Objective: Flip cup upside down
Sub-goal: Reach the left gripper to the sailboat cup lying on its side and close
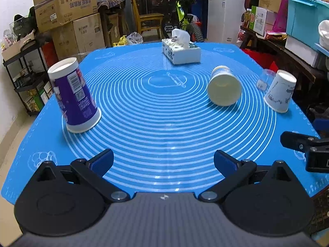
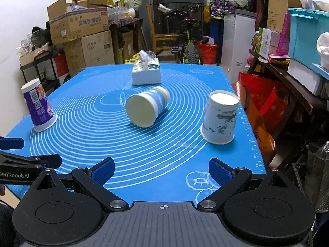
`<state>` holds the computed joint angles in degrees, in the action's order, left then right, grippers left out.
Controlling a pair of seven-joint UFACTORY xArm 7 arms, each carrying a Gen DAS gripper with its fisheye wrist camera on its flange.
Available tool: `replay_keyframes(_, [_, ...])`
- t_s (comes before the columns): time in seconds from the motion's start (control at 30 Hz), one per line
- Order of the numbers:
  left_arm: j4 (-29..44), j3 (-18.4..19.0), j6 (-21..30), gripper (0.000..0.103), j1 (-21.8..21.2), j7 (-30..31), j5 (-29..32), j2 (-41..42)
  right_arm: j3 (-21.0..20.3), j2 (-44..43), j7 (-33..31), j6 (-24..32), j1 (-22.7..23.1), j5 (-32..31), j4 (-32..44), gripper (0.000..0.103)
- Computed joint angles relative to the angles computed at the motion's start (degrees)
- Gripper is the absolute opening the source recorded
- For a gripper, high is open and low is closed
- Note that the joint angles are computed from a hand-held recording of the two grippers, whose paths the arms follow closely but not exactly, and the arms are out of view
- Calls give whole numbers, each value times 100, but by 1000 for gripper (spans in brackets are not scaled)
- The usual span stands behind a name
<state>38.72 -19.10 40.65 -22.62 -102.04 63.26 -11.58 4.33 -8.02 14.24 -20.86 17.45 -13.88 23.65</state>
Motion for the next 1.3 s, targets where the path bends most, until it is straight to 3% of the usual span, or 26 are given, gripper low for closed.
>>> replay_keyframes(0.23, [613,247,-425,102,158,80,730,509,-211,154,145,-102,-141,-272,195,98])
replay_keyframes(0.4, [1427,603,-837,102,164,87,1194,1257,-138,379,21,-86,-376,-165,428,98])
replay_keyframes(0.5, [2042,846,-1112,102,100,393,1178,1791,-125,570,-31,-88,-516,-120,601,98])
replay_keyframes(0.73, [3518,1281,-1068,102,-197,1735,366,3179,0,958,-357,-121,-749,304,853,98])
replay_keyframes(1.0, [4232,1518,-1091,101,-227,2883,-1061,3887,57,1222,-503,-94,-884,456,1008,98])
replay_keyframes(1.1, [4467,1439,-968,63,-155,3681,-1700,4071,84,1272,-511,-95,-900,497,1035,98])
replay_keyframes(1.3, [4236,1764,-982,61,-453,3961,-2104,3887,141,1218,-320,-114,-985,264,998,98])
